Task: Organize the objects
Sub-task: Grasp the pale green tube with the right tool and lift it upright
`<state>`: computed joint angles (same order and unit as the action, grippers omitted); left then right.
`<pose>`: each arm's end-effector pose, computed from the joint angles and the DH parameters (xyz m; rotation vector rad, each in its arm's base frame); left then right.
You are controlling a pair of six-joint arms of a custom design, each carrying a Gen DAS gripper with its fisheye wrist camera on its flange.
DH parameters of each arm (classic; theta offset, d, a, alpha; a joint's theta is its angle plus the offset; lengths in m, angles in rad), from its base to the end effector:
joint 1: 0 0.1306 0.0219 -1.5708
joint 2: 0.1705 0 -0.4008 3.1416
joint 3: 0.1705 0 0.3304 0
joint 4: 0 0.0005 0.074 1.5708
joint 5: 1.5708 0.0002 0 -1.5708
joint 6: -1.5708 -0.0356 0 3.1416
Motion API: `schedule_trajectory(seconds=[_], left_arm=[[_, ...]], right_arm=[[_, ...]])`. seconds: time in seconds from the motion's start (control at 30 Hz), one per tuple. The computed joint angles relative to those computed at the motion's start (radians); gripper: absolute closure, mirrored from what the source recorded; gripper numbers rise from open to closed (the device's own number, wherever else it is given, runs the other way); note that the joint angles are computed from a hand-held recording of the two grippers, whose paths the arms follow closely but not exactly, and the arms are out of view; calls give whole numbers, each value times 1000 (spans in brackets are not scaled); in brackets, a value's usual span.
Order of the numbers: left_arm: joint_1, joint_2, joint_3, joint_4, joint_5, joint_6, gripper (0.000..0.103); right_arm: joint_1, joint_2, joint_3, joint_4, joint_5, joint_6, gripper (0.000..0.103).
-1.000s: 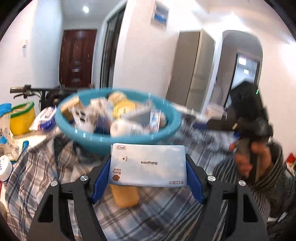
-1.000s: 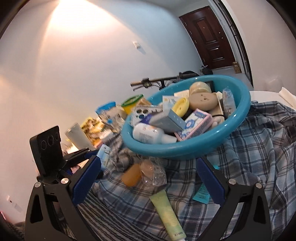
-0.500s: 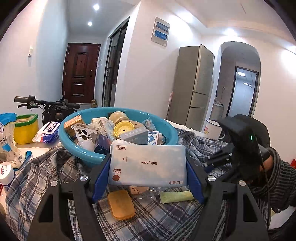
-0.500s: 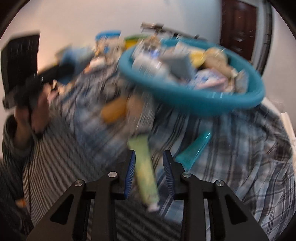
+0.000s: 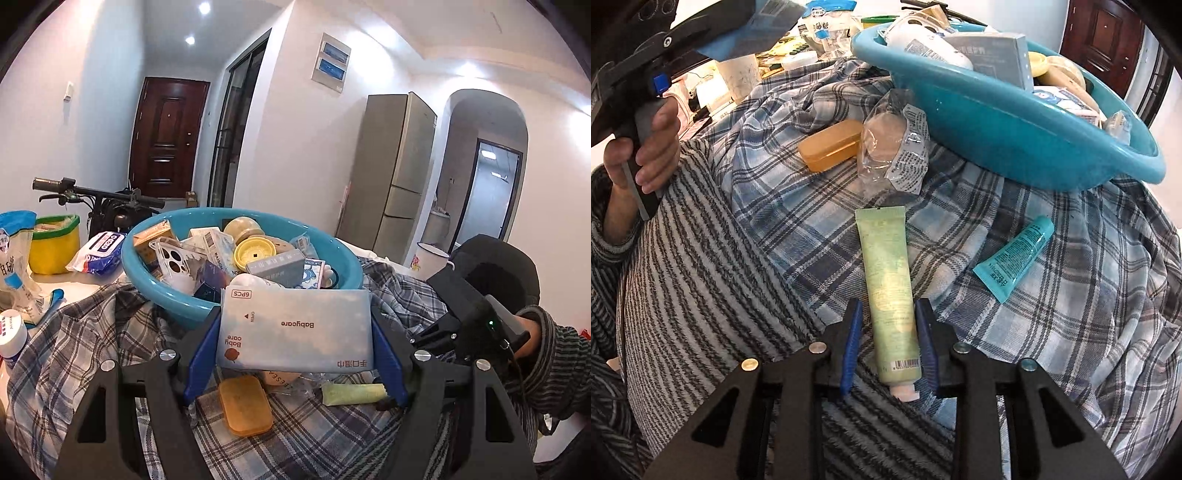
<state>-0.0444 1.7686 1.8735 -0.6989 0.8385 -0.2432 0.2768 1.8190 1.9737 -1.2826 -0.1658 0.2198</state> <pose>0.5740 -0.0525 0.4842 0.7491 1.8958 -0.7751 0.5352 0.1576 0.4490 -0.7109 2.5989 0.2410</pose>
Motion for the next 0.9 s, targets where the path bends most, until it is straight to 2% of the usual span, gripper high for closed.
schedule_trajectory(seconds=[0.1, 0.2, 0.37, 0.57, 0.7, 0.9], left_arm=[[5, 6, 6, -3, 7, 15, 27], [9, 16, 20, -13, 14, 30, 27], [14, 26, 32, -23, 18, 51, 27], [20, 25, 28, -7, 26, 74, 27], [23, 19, 22, 7, 30, 84, 27], [27, 10, 8, 38, 31, 102, 27]], right_arm=[[-2, 3, 5, -5, 1, -1, 79], [15, 13, 26, -26, 44, 23, 79], [31, 8, 16, -10, 86, 46, 81], [57, -60, -62, 115, 180, 44, 82], [61, -115, -102, 181, 182, 34, 82], [88, -156, -109, 226, 193, 26, 82]])
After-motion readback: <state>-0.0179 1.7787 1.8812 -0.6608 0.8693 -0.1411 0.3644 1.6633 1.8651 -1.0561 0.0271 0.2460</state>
